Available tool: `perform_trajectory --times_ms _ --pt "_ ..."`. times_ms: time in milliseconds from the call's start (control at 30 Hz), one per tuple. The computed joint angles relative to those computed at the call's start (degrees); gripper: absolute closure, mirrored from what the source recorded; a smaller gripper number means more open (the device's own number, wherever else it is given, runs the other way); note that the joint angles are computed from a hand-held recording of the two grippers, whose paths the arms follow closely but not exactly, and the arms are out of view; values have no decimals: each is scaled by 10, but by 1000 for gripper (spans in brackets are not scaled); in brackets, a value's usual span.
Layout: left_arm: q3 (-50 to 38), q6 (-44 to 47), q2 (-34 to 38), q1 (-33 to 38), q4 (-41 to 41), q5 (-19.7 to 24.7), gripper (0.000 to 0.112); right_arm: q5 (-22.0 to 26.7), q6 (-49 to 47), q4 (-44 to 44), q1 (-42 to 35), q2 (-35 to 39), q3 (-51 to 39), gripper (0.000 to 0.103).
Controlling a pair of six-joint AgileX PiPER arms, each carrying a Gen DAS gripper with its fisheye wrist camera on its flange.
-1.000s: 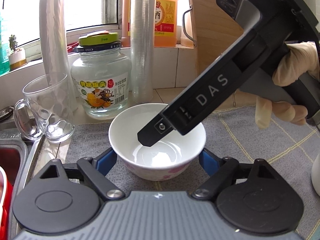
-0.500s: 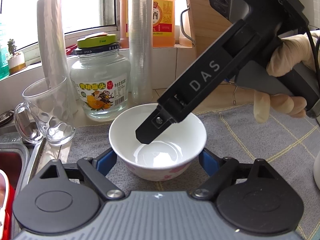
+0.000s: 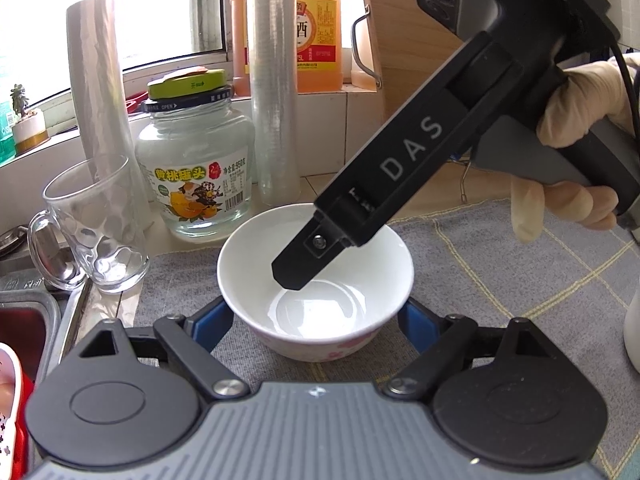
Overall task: Organize plates and bowls
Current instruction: 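Close the right gripper on the pink-flower bowl rim and lift it, then carry the pink-flower bowl with the right gripper over the stacked white bowls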
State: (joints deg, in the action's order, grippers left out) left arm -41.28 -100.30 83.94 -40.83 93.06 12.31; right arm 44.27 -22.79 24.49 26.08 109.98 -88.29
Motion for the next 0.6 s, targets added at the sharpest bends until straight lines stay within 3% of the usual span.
perform_trajectory --times_ms 100,433,600 --pt "2 57 -10 -6 -51 1 24 5 -5 11 -4 -9 8 22" --pt "-2 357 -80 -58 -350 49 24 22 7 24 -1 -80 68 22" --pt "-8 402 -108 -102 -403 91 24 25 8 50 -8 -128 112 22"
